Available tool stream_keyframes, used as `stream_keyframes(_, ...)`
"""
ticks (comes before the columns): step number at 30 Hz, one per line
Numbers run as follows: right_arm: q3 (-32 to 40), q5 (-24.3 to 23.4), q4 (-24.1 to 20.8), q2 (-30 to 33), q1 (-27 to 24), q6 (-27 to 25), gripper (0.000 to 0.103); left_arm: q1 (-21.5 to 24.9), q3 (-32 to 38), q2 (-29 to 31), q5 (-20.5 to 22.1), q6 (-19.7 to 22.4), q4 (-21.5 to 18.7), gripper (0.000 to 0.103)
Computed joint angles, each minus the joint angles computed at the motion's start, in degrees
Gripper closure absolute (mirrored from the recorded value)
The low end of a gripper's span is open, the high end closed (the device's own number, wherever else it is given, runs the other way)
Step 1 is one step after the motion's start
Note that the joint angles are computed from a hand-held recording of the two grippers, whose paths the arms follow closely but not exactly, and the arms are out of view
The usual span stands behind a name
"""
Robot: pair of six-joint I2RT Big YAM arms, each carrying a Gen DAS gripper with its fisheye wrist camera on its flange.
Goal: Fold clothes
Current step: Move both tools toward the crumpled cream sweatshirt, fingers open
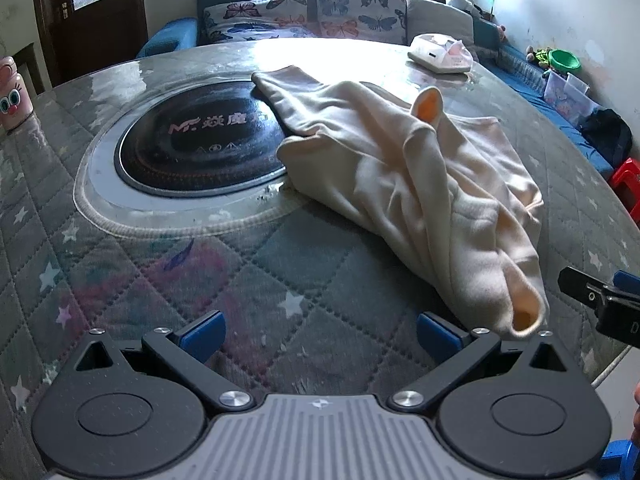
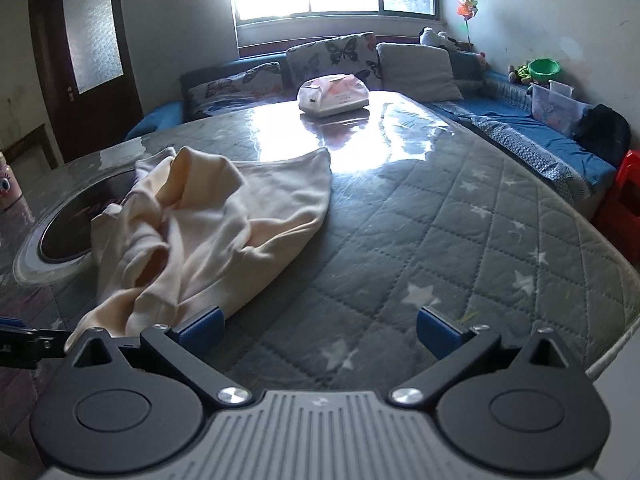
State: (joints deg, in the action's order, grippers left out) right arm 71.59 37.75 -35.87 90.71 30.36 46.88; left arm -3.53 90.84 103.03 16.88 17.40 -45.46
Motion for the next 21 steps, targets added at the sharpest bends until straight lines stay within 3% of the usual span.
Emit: stream_keyframes(21, 1.7, -1.6, -2.9, 0.9, 1.3, -0.7, 0.000, -0.3, -1.8, -1.4, -0.7, 0.0, 0.5, 0.000)
